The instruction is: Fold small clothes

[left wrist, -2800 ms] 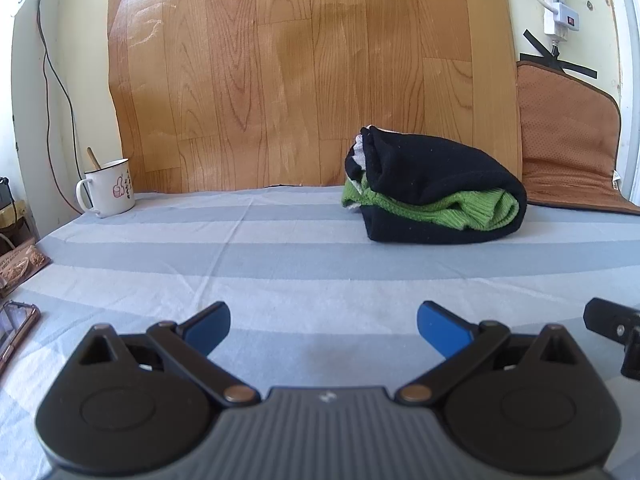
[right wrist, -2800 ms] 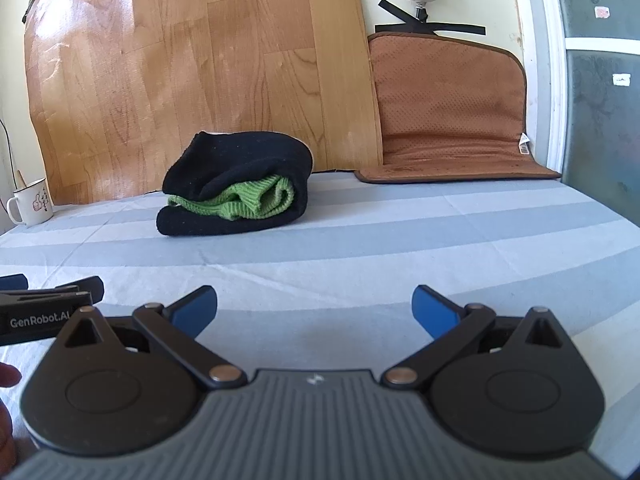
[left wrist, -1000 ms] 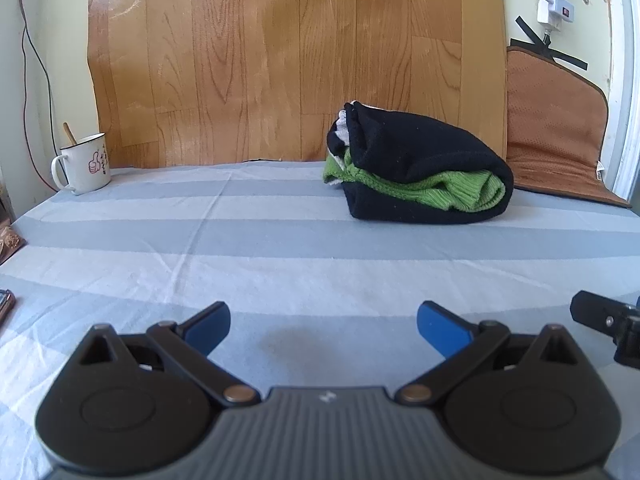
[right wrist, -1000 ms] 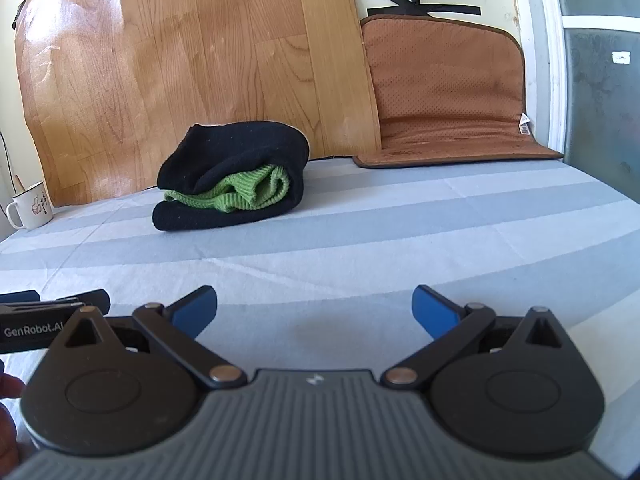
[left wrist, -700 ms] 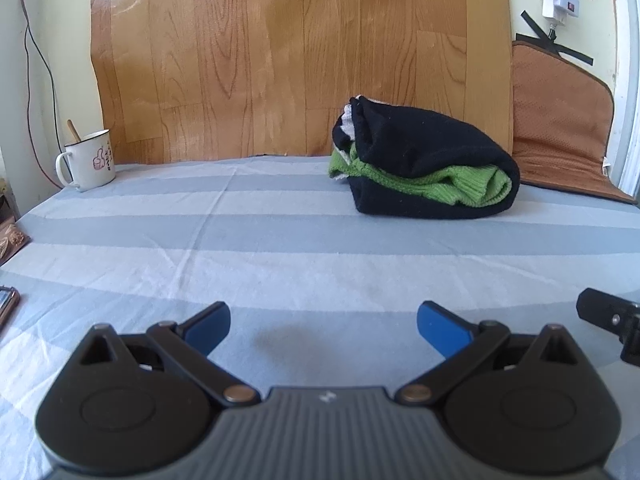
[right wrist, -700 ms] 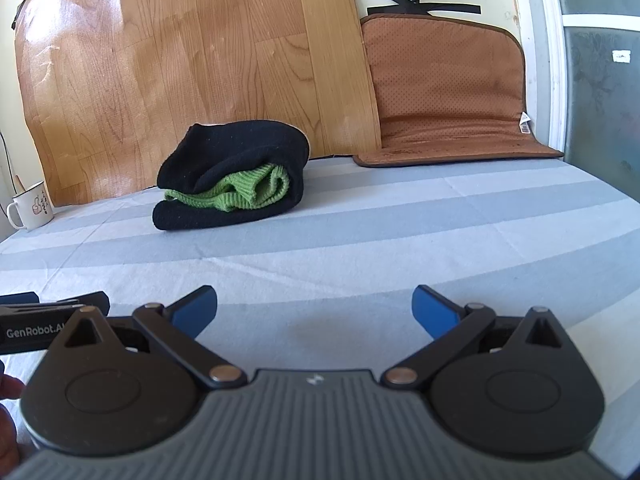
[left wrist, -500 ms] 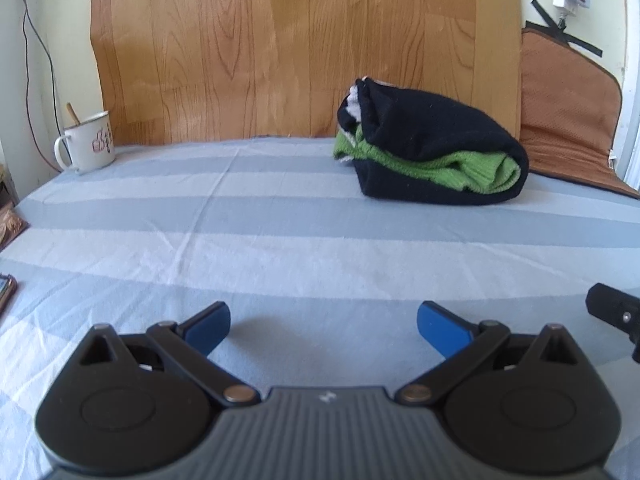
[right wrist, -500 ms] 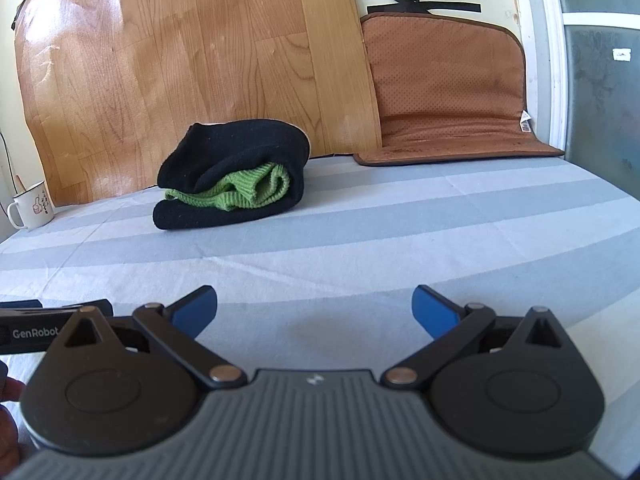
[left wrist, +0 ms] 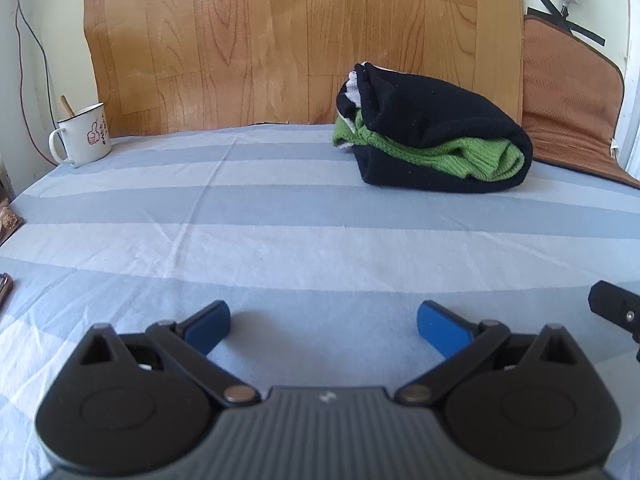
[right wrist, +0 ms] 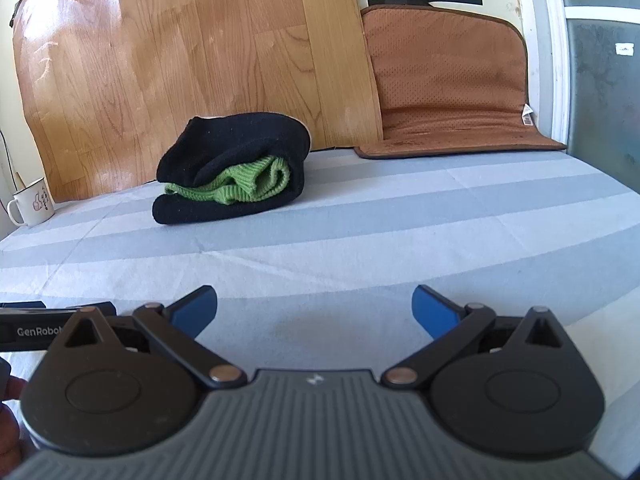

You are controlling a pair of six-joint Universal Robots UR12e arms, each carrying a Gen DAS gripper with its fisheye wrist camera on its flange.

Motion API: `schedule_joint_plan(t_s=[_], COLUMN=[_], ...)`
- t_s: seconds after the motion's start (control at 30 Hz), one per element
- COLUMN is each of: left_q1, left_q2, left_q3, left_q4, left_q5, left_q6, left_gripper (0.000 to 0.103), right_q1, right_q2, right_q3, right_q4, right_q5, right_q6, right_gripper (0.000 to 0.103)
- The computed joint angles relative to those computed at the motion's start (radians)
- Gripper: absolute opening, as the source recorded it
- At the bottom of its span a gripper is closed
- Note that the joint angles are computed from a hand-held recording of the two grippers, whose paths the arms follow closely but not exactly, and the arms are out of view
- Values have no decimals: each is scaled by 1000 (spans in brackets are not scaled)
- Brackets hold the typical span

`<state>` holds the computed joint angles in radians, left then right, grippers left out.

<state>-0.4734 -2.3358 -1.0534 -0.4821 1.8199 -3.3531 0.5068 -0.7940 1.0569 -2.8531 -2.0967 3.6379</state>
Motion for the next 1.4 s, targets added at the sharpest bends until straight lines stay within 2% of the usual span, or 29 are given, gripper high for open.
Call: schedule_joint_plan(t_s=[0.27, 0.53, 0.67, 0.83, 0.93, 1.13, 1.4], left_q1=[-1, 0, 0, -11, -16, -19, -24], left_q2=[0, 2, 17, 39, 50, 73, 95], left_q3=[0, 2, 3, -37, -55, -87, -118], left_q4=[-2, -13, -59, 14, 49, 82, 106], left_q5=[1, -1, -14, 39, 58, 65, 79], left_q6=[3, 5, 12, 34, 65, 80, 92], left_gripper=[103, 103, 103, 103, 103, 103, 103], right_q1=[-9, -5, -3, 1, 4, 14, 21], right_q2=[-5, -6, -20, -43, -48, -48, -55], right_q3=[-9, -25, -16, 10, 7, -16, -4], right_q4=[66, 123, 143, 104, 112, 142, 80], right_q5=[44, 31, 74, 130, 153, 151, 147], right_q6=[24, 21, 27, 65, 63, 35, 26], right_gripper=[103, 103, 103, 103, 103, 103, 103])
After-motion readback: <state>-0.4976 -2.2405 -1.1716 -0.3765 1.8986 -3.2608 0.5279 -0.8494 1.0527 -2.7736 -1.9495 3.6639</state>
